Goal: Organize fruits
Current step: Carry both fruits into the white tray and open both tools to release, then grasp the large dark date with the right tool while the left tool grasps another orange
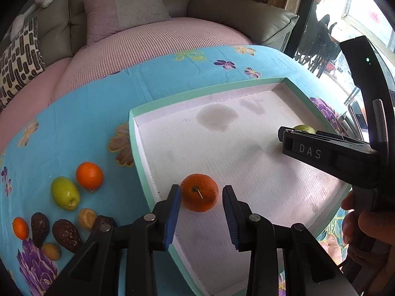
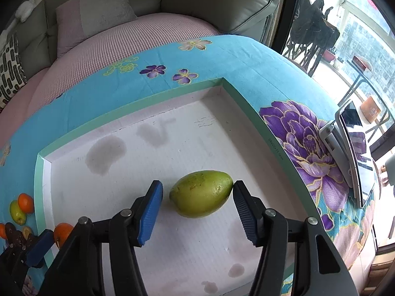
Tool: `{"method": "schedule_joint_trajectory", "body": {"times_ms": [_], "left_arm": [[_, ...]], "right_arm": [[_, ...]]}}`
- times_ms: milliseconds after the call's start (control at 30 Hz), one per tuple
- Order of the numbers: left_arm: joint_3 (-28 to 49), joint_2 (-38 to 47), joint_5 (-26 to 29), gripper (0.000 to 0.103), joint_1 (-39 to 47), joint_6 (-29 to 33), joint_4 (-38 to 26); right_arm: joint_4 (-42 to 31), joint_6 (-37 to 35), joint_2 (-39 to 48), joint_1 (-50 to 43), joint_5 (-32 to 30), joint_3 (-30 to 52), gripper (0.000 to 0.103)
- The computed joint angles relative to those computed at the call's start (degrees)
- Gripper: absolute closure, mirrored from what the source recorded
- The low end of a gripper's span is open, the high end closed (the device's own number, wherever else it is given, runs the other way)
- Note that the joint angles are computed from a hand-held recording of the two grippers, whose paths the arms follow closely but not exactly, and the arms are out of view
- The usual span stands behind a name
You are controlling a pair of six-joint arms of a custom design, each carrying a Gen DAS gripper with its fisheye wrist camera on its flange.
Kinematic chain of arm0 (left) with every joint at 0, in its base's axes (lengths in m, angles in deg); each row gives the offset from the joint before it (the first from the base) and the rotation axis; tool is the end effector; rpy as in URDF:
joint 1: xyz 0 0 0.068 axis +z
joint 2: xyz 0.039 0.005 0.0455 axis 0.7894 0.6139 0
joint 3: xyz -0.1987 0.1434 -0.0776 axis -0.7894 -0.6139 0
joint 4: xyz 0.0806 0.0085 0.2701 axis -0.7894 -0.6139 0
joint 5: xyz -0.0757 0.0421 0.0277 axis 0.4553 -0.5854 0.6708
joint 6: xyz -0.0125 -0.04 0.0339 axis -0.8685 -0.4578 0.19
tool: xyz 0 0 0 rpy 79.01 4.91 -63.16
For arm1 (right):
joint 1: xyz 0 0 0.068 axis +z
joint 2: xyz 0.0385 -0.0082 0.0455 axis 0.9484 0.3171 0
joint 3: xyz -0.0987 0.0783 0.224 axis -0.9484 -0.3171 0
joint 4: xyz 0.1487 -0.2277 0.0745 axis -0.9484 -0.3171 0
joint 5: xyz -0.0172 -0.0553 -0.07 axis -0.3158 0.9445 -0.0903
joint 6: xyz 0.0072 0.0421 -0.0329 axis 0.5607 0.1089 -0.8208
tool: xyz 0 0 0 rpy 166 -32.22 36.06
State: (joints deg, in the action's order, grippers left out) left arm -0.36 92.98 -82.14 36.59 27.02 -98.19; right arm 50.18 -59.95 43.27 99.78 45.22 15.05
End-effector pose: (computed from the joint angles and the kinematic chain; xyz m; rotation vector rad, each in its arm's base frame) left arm 0.2686 -0.0702 0.1999 -0.1687 2.5914 -0.0728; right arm 0.3672 0.1901 0.1932 -0.1728 2.6292 0.0232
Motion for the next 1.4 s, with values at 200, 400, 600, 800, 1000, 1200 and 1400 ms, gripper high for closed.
{"method": "schedule_joint_trajectory", "body": {"times_ms": [200, 400, 600, 800, 1000, 1200, 1400], "left_arm": [[-0.1, -3.4, -0.3, 0.043, 1.7, -0.1, -2.6], [-1.3, -6.6, -1.6, 0.026, 7.9, -1.7, -5.1], [-4.5, -11.5, -5.0, 0.003, 18.5, 0.0, -6.7], [-6.9, -18.1, -5.9, 0.000, 32.6, 5.6, -8.4], [-8.0, -24.0, 0.0, 0.000, 49.0, 11.0, -10.0], [-7.7, -27.3, 5.4, 0.000, 61.4, 15.7, -11.1], [-7.1, -27.8, 10.0, 0.000, 68.9, 15.9, -11.4]], "right_arm": [[0.4, -1.1, -0.7, 0.8, 0.1, -0.4, 0.034], [0.7, -2.0, -0.8, 2.1, 1.4, -0.5, 0.020], [1.8, -1.6, -1.4, 2.7, 2.1, -1.4, 0.020], [2.6, -1.9, -2.3, 4.4, 2.1, -1.5, 0.020], [3.7, -2.7, -3.1, 8.4, 2.9, -0.5, 0.020], [5.5, -5.0, -3.9, 14.1, 0.7, 0.1, 0.020], [5.8, -6.3, -3.9, 19.6, -3.0, 0.9, 0.020]]}}
